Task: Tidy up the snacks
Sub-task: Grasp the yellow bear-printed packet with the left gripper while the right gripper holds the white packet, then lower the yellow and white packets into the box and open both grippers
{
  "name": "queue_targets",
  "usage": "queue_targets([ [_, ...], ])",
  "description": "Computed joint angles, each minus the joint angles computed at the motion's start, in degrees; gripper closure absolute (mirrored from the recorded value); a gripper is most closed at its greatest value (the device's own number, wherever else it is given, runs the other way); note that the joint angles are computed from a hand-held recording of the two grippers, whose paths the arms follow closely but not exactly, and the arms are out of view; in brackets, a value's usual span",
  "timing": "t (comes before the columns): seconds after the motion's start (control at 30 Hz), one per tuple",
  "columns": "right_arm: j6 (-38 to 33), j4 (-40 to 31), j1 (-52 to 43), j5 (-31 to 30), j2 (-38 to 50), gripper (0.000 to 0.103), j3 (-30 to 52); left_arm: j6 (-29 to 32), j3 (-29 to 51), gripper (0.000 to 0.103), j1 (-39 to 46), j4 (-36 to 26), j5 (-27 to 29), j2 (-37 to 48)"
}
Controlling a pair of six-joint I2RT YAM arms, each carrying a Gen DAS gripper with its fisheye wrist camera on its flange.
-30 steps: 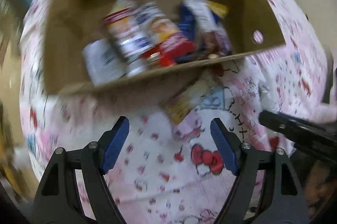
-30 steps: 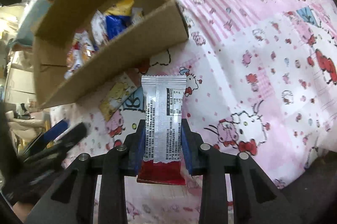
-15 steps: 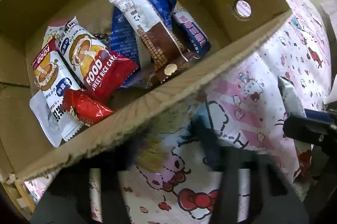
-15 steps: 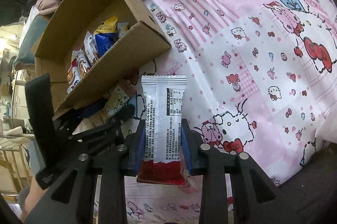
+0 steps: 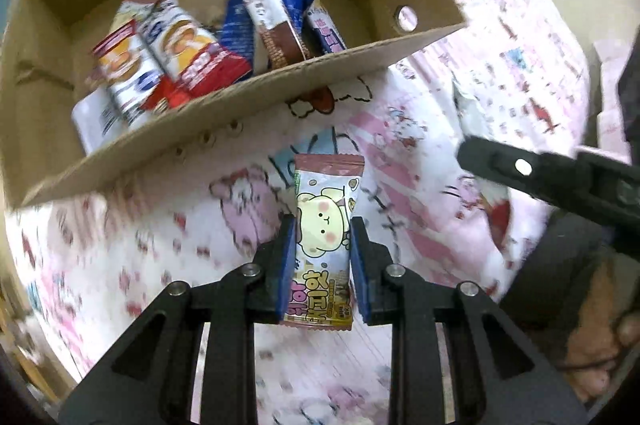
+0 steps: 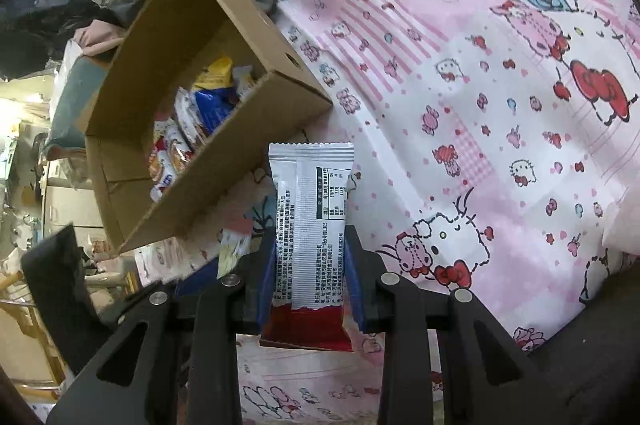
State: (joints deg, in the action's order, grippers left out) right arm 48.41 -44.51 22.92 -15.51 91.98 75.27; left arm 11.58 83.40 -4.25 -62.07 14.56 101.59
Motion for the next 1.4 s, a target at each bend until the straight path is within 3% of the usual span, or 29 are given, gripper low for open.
queue_targets([
  [0.13, 0.1, 0.5, 0.0, -0.5, -2.0, 0.071, 0.4, -2.8, -0.2, 0.081, 3.9, -4.0, 4.7, -6.6],
  [0.33, -3.4, -0.6, 1.6, 1.6, -3.2, 0.071, 5.1, -4.2, 5.1, 0.081, 10.2, -2.2, 5.1, -12.6],
  [0.7, -16.6, -7.1, 1.3, 4.3, 8.5, 0.071, 25.8, -5.7, 25.3, 0.081, 14.9, -4.1, 0.8, 0.8],
  [0.8, -18.5, -9.2, 0.6, 3.9, 12.7, 0.071, 31.5, -7.2, 31.5, 0.081, 15.5, -7.5, 2.7, 5.8],
  [0.9, -19.3, -9.6, -0.2, 2.5, 16.6, 0.07, 35.9, -7.2, 31.4, 0.081, 14.0, -4.7, 0.0, 6.3],
  [0.97, -18.9, -6.0, -1.6, -3.2, 18.4, 0.07, 35.9, -7.0, 31.0, 0.081, 13.3, -2.7, -1.5, 7.1],
  [1.07, -17.8, -3.4, -2.4, -5.4, 20.6, 0.07, 36.3, -7.8, 29.4, 0.081, 13.3, 0.7, -1.4, 8.6],
  [1.4, -20.6, -1.2, -0.9, -2.7, 24.0, 0.07, 35.4, -9.1, 22.5, 0.081, 13.0, 7.0, -0.5, 10.4],
])
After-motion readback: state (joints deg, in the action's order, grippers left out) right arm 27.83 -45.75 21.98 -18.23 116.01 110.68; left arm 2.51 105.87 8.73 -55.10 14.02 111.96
